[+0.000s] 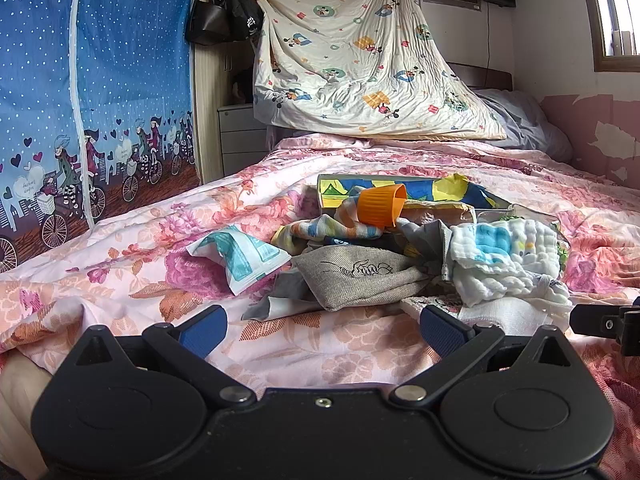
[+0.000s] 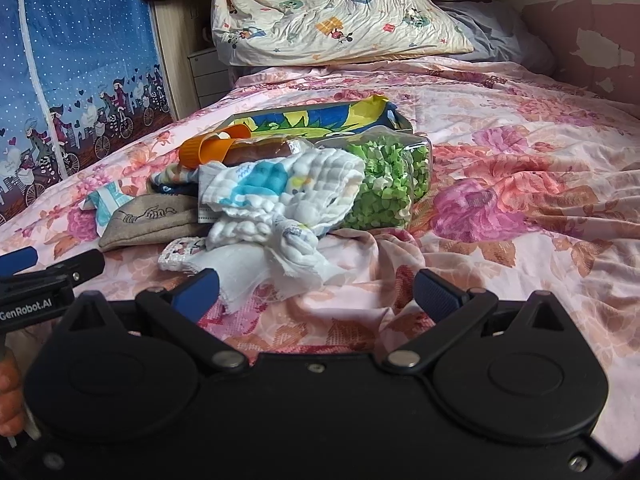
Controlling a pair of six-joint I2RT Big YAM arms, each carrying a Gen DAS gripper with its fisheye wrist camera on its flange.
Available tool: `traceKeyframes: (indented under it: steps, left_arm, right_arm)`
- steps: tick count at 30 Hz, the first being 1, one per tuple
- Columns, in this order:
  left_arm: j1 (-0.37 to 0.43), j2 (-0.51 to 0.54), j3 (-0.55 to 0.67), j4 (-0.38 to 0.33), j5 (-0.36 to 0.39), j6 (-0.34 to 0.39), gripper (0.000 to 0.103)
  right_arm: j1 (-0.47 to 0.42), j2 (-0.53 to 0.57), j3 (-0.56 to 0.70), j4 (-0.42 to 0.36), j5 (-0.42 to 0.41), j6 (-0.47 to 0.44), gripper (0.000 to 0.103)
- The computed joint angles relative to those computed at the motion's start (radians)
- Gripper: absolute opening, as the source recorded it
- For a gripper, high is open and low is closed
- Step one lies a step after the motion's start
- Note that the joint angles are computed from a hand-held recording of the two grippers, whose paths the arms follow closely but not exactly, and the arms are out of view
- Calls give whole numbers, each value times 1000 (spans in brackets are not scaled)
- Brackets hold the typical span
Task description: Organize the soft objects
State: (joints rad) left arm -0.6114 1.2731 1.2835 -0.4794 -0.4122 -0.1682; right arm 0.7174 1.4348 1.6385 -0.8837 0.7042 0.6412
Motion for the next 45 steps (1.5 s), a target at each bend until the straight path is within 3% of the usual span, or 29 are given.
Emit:
traceKeyframes:
  steps: [6,10,13,16,20,27,33,37,41,45]
  left_arm:
    - [2,0,-1,9,11,3,102]
    - [11,5,15,4,45,4,102]
    - [23,12,33,-11,103,22,102]
    - [35,22,41,-18,155,45,102]
    - [49,50,66,-36,216,53,101]
    - [83,103,118,-26,406,45,96]
    - [79,162,170,6,521,140,89]
    - [61,205,203,51,559,208,71]
    - [50,258,269,4,592,251,67]
    - [59,301,327,-82,626,219,67]
  right_arm:
    - [0,2,5,-8,19,-6,103]
    - [-21,16,41,-68,-9,-26,103]
    - [-53,15,52,-74,-85,-49,103]
    - [-72,25,72,-76,-99,-147,102]
    - [-112,47,116,-85,-211,-247,102]
    - [-133,77,144,-62,-272,-343,101]
    - [-132,88,144,-53,-302,-376,88]
    - [-129,101,145,-53,-291,-386,78]
    - [-128,102,137,-42,-294,-387,71]
    - [-132,102,134,-38,-302,-378,65]
